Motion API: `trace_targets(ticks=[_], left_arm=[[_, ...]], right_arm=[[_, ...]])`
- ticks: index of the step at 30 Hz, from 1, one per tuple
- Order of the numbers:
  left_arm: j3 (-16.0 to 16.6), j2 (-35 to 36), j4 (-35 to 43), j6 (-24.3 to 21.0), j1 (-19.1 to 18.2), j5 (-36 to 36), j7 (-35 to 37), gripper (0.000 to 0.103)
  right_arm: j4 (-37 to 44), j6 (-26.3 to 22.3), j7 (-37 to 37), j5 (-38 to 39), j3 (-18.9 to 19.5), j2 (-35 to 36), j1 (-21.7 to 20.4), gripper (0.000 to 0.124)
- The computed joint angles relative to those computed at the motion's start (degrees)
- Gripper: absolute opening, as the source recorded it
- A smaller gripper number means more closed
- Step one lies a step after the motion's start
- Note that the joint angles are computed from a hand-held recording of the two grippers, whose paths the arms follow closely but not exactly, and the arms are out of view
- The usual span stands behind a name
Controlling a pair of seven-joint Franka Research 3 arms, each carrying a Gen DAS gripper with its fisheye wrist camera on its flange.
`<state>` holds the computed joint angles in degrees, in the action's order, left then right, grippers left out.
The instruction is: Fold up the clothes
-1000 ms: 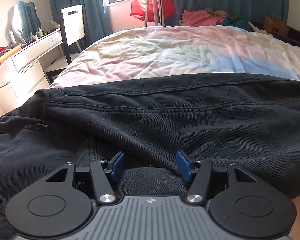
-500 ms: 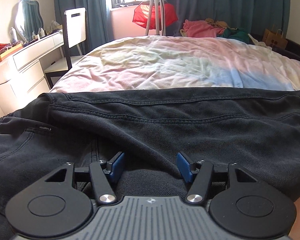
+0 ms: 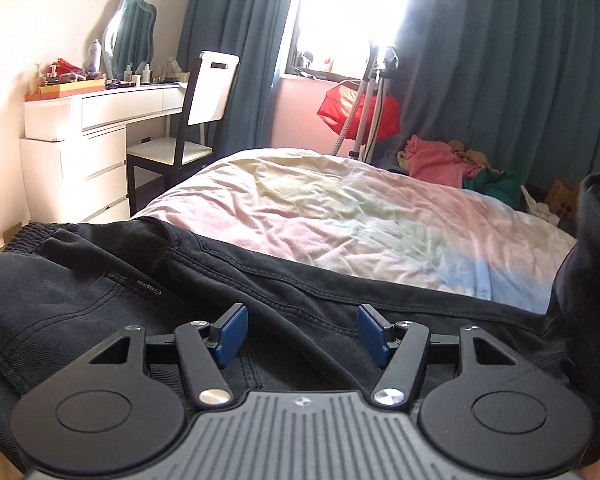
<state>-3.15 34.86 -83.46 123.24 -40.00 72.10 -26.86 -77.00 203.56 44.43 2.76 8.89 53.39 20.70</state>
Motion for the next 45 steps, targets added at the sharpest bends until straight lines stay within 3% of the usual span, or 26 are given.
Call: trace_targets(ticks=[4, 6, 10, 15, 21, 27, 30, 32, 33, 35, 37, 41, 43, 45], left_arm=[[-0.3, -0.9, -1.3, 1.0, 0.6, -0.1, -1.7, 0.064], [-0.4, -0.6, -0.9, 1.2, 0.7, -0.3, -1.1, 0.064], [-0.2, 0.3, 0.4, 1.6, 0.4, -0.3, 0.0, 0.064], [0.7, -0.4, -0.7, 1.8, -0.4, 1.7, -3.7, 0.065], [-0.1, -0.5, -1.0, 2.1, 0.4, 1.7, -5.1, 0.066], [0.2, 1.6, 2.1, 2.3, -0.2, 1.3, 1.0, 0.066], [0.7, 1.9, 2.2, 3.7, -0.6, 2.2, 2.0, 0.066], [0.9, 1.7, 1.9, 5.0, -0.8, 3.0, 2.3, 0.068], [1.0, 1.3, 1.4, 5.8, -0.8, 3.4, 2.2, 0.069], [1.2, 1.2, 1.2, 6.2, -1.3, 4.7, 2.4, 0.069], [1.1, 1.2, 1.4, 6.6, -1.4, 5.2, 3.3, 0.069], [0.3, 1.9, 2.3, 7.0, -1.4, 3.6, 7.6, 0.069], [0.2, 2.8, 3.5, 5.9, -1.8, 2.2, 10.6, 0.069], [0.0, 3.4, 4.2, 6.8, -1.4, 0.7, 12.8, 0.069]], right_arm=[[-2.2, -4.0, -3.4, -0.4, -2.1, 1.0, 3.2, 0.010], [-2.6, -3.7, -4.8, 0.9, -3.6, 1.5, 4.8, 0.011], [-3.0, -4.0, -3.6, 0.7, 1.1, 0.9, 1.5, 0.011], [-4.0, 1.2, -1.5, -2.2, 4.3, 1.2, -0.3, 0.011], [-7.0, 3.6, 1.8, -13.2, 8.9, 1.5, -3.8, 0.011], [-5.8, -4.1, 10.3, -16.1, 16.8, 2.3, -10.0, 0.012], [-7.3, -7.4, 12.4, -13.9, 17.6, 0.5, -11.0, 0.017], [-9.2, -11.1, 13.3, -12.2, 20.3, -1.4, -13.3, 0.032], [-11.2, -13.0, 13.4, -11.6, 23.4, -2.5, -16.2, 0.039], [-15.3, -16.5, 13.0, -10.2, 29.5, -4.6, -22.3, 0.069], [-19.4, -18.9, 11.6, -8.9, 36.9, -5.2, -29.7, 0.081], [-25.5, -17.8, 10.0, -5.0, 45.3, -6.8, -39.1, 0.081], [-25.5, -14.9, 10.9, -2.2, 45.6, -6.7, -39.9, 0.081], [-24.3, -11.9, 13.7, 0.3, 40.9, -8.6, -36.4, 0.081]])
